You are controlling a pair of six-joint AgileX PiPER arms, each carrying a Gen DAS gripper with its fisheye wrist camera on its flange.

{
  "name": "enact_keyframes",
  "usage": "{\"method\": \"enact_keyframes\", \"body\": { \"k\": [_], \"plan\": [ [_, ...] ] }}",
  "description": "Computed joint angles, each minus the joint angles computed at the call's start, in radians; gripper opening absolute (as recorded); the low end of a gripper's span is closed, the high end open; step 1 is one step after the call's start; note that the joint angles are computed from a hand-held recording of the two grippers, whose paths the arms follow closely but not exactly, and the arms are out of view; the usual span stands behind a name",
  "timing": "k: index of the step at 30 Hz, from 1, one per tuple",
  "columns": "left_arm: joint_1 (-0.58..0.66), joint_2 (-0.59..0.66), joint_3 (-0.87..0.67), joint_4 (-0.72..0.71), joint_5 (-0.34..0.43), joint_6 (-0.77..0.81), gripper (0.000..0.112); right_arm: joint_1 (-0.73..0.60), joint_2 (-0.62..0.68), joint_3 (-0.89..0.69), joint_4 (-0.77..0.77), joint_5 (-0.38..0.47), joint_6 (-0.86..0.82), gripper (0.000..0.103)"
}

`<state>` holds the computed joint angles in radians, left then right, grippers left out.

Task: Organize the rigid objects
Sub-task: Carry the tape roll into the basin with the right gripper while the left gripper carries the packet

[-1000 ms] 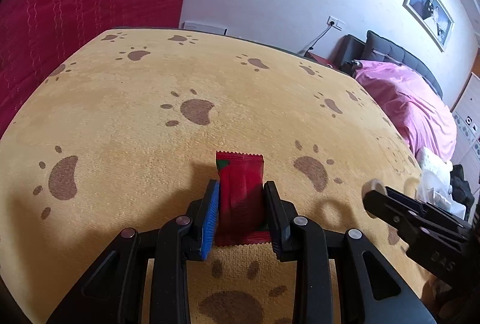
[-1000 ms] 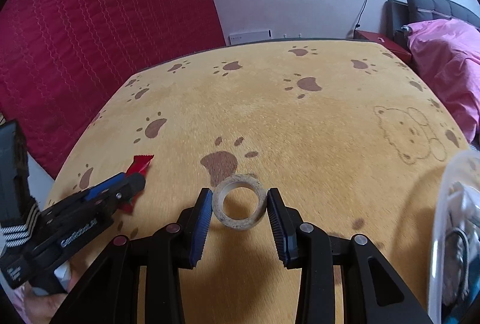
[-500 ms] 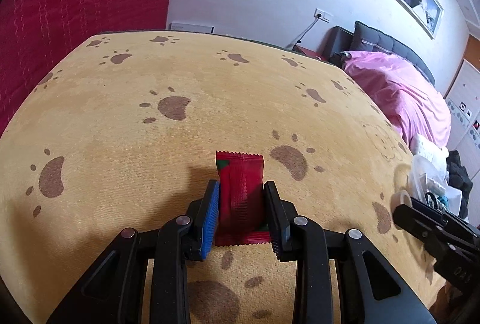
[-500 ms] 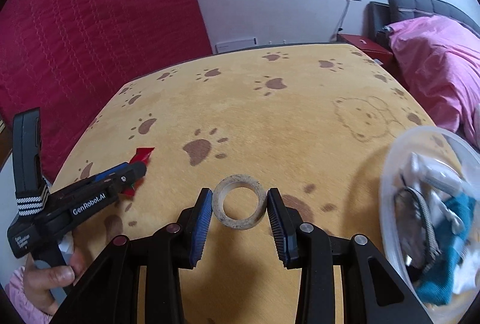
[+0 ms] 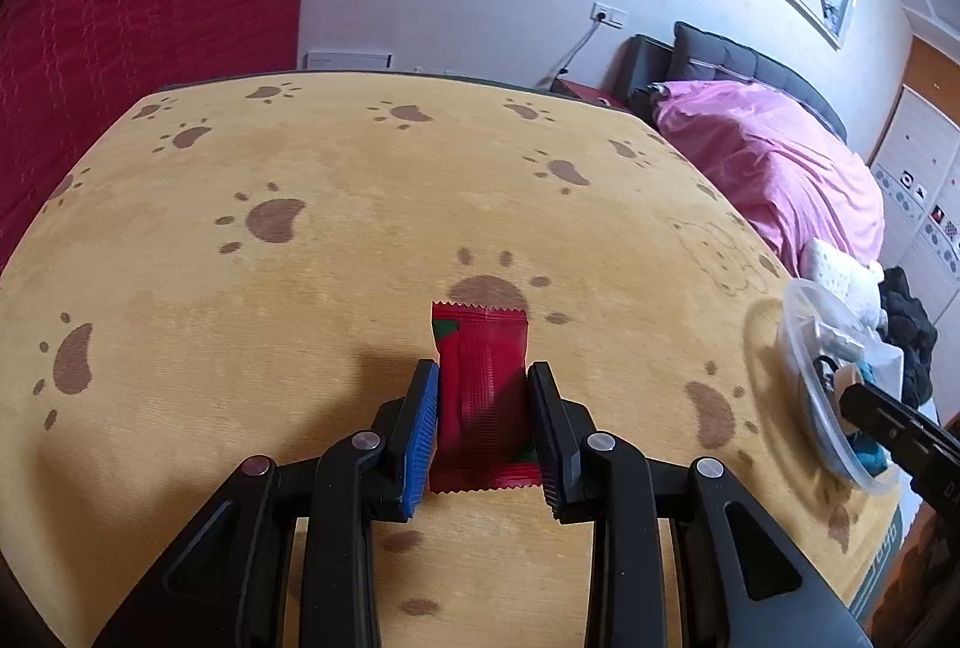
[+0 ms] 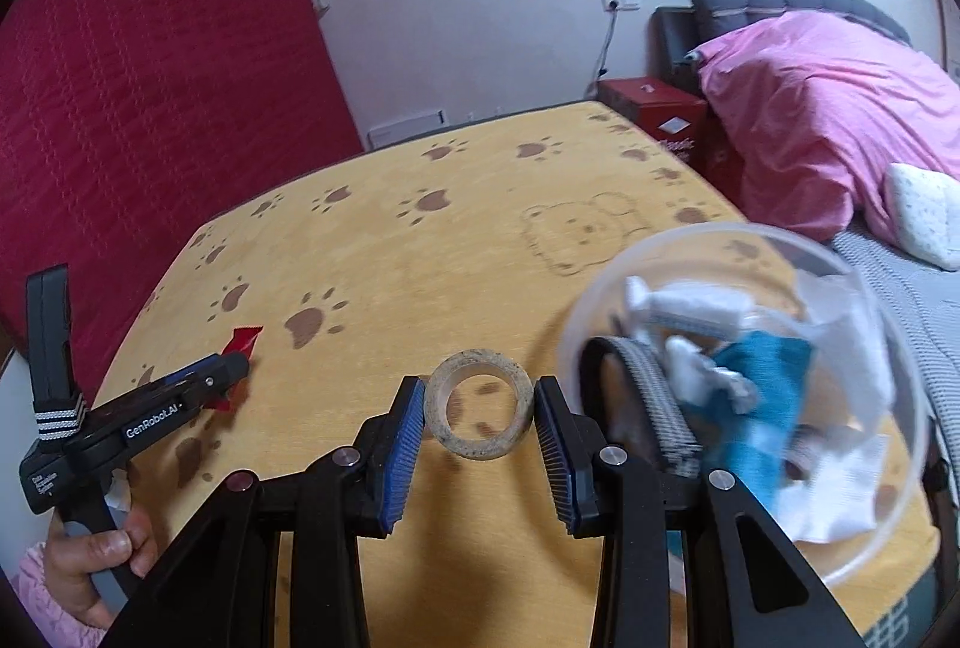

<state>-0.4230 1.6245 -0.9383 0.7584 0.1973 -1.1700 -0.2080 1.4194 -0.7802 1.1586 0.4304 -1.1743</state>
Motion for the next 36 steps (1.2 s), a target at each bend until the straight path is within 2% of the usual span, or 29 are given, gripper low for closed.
{"method": "enact_keyframes", "body": {
  "k": [8,16,24,28,36],
  "plan": [
    [-0.078,0.032,-0.070,-0.066,0.044,0.065,0.031,-0.161,-0.040,0.035,0.082,0.032,-0.124,0.040],
    [-0.149,0.067,-0.150,-0.117,0.090,0.129,0.031,-0.304,0.005,-0.005,0.149,0.050,-0.185,0.040],
    [-0.196,0.103,-0.228,-0.203,0.129,0.218,0.031,-0.357,0.122,-0.080,0.192,0.038,-0.220,0.040],
    [-0.219,0.119,-0.266,-0.227,0.154,0.246,0.031,-0.370,0.197,-0.119,0.167,0.049,-0.202,0.040],
    [-0.246,0.155,-0.335,-0.303,0.183,0.321,0.031,-0.385,0.262,-0.140,0.111,0.073,-0.183,0.040]
  ]
}}
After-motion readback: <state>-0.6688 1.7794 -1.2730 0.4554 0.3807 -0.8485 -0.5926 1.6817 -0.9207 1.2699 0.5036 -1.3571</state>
